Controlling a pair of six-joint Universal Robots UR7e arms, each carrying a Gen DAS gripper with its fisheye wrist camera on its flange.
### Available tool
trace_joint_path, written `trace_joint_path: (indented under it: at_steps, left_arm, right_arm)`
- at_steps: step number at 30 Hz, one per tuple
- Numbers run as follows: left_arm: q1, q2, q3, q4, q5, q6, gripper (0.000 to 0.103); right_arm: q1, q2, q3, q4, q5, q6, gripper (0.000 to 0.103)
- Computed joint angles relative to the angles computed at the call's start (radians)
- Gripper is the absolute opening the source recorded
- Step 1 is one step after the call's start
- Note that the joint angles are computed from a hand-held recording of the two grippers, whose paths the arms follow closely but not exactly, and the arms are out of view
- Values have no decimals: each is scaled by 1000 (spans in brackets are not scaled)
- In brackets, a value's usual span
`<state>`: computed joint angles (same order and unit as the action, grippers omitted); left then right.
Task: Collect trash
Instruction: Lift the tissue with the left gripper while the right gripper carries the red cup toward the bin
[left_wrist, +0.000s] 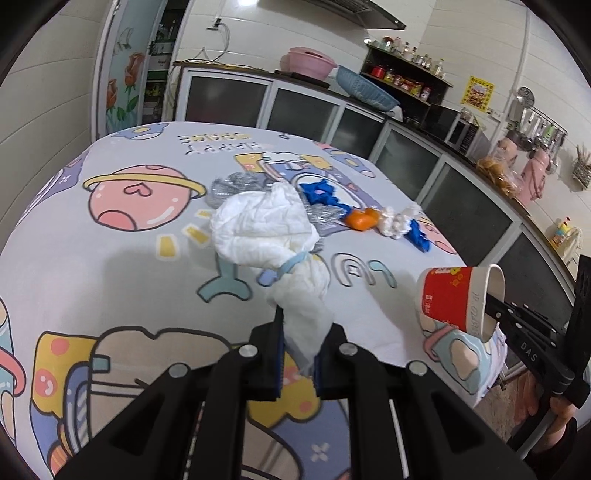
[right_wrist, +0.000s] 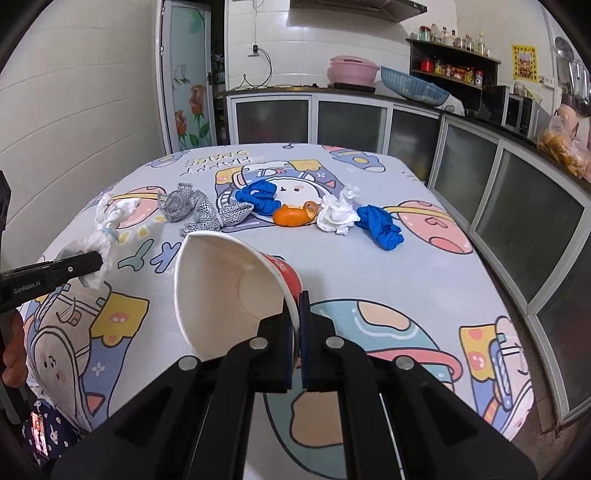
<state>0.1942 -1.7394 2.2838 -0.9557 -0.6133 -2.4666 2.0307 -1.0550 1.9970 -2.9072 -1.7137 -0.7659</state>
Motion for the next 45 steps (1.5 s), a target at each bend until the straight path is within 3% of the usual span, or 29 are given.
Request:
trace_joint_path:
  at_steps: [9, 20, 23, 29, 37, 45]
  left_arm:
    - [-12, 111, -28, -134, 46, 113, 10]
    - [13, 277, -56, -472, 104, 411, 10]
    - [19, 342, -74, -588, 114, 520, 10]
    - [31, 497, -108, -936, 121, 842, 11]
    - [48, 739, -208, -1382, 66, 1300, 11]
    - [58, 914, -326, -1597, -23, 1580, 11]
  right_arm:
    - [-21, -101, 50, 10, 8, -26, 2]
    - [-102, -282, 131, 9, 9, -51, 2]
    - [-137, -338, 153, 15, 8, -59, 2]
    - [-229, -476, 208, 20, -6, -83, 2]
    - [-383, -673, 265, 21, -15, -135, 2]
    - [-558, -825, 280, 80, 1, -165, 2]
